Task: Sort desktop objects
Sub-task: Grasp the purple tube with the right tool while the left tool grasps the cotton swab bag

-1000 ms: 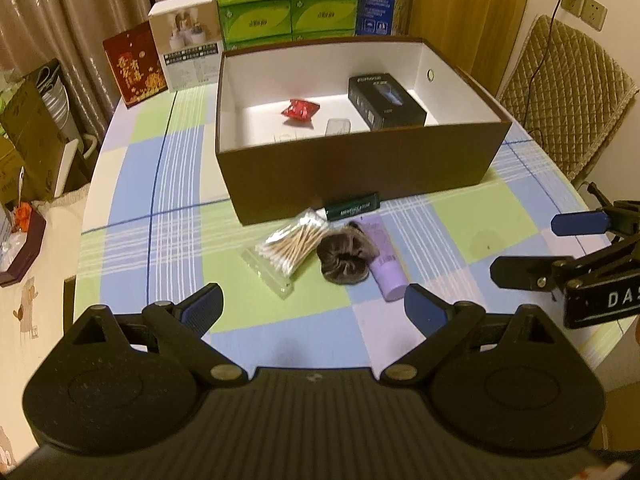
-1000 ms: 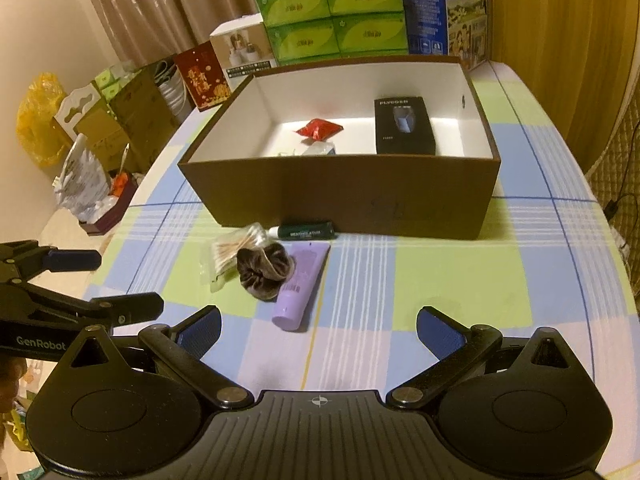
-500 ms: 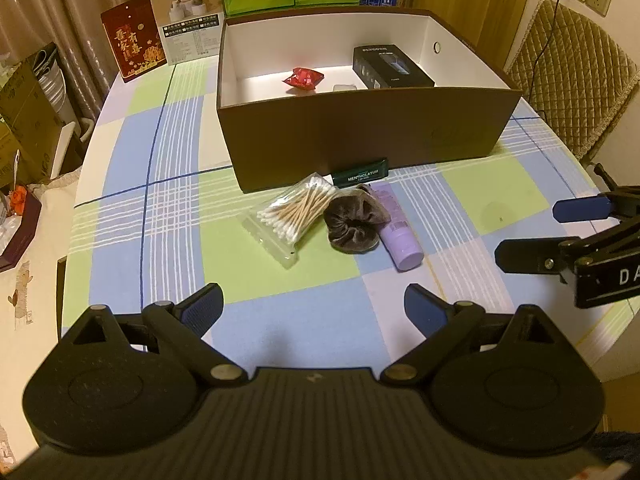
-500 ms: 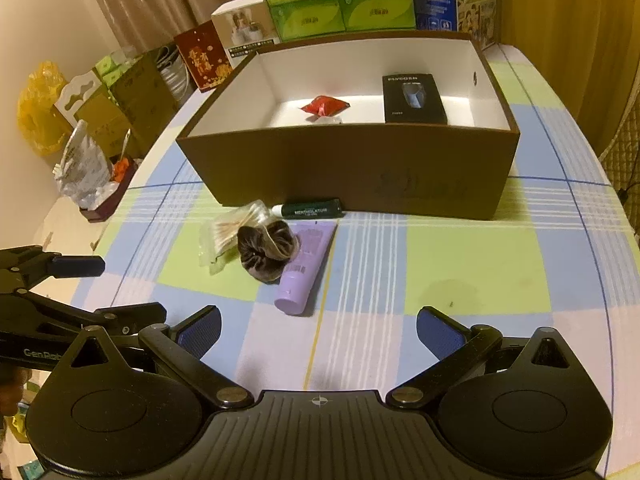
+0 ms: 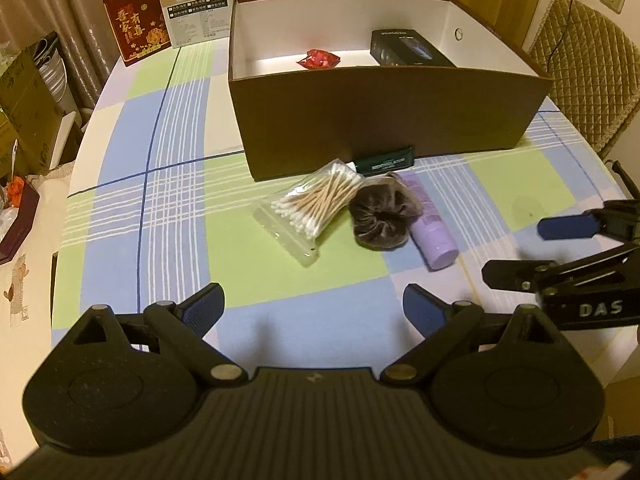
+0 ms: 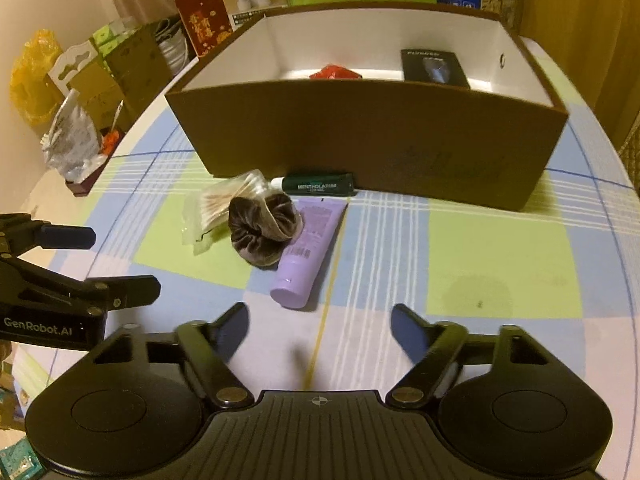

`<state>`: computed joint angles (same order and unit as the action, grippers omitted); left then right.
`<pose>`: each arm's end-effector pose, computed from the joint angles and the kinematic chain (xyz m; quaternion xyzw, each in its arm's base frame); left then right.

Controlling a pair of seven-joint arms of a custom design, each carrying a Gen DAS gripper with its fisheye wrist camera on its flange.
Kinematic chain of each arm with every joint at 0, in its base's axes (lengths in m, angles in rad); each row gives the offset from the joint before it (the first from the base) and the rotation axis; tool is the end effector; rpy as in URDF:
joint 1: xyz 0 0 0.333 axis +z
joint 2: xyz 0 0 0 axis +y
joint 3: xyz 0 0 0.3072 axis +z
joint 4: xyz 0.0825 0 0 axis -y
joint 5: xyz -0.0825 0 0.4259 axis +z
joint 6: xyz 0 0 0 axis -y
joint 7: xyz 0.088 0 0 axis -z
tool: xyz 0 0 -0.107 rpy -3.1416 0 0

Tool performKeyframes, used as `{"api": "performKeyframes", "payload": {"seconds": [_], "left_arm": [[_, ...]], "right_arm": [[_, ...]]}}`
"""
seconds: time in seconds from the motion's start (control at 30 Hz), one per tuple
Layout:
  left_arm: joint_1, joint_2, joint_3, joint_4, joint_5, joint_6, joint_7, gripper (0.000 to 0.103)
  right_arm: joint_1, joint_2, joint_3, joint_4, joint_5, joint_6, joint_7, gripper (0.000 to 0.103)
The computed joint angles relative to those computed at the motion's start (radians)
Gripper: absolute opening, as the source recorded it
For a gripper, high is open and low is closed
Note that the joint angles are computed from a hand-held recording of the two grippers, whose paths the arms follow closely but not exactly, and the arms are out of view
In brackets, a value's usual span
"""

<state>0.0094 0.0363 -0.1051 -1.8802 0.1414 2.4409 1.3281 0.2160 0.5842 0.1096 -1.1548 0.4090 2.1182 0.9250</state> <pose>0.6491 -0.0613 0.5219 -0.7035 0.6596 -0.1787 0.1954 0.7537 0.2482 0.4937 -0.8868 0.3631 -0.0231 0.2851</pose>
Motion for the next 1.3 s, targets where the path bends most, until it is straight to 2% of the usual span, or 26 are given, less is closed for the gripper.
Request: {"api": "performKeyframes", "payload": {"seconds": [0.3,0.53,0.63,0.73,0.83,1.1,1.3], "left_arm": [[0.016,0.05,0.005,0.034,-0.022,-0.011,0.038,0.093],[0.031,0.077,0.007,0.052,-0.032,0.008,0.085,0.092],[0.036,0.094,0.008,0.066,-0.024,0.015,0.107,0.091],[0.045,0.114,0.005,0.083,-0.042,0.026,0.149,0.09],[0.057,0.141,-0.002,0.111,-0.075,0.03,0.22,0.083],[0.09,0.229,-0.031,0.197,-0.165,0.051,0.456,0.08],[0.12,0.302,-0.064,0.273,-0.242,0.042,0.641,0.073]], "right_arm": [[0.036,0.095,-0.002,0.113,-0.046,-0.029,0.033,0.05],[0.056,0.159,-0.006,0.185,-0.074,-0.048,0.069,0.04],[0.054,0.177,-0.005,0.208,-0.077,-0.056,0.084,0.026],[0.05,0.191,-0.01,0.234,-0.084,-0.07,0.102,0.025],[0.04,0.19,-0.021,0.234,-0.091,-0.067,0.128,0.025],[-0.014,0.2,-0.057,0.271,-0.119,-0.079,0.239,0.025],[-0.048,0.179,-0.076,0.251,-0.144,-0.067,0.302,0.025]]}}
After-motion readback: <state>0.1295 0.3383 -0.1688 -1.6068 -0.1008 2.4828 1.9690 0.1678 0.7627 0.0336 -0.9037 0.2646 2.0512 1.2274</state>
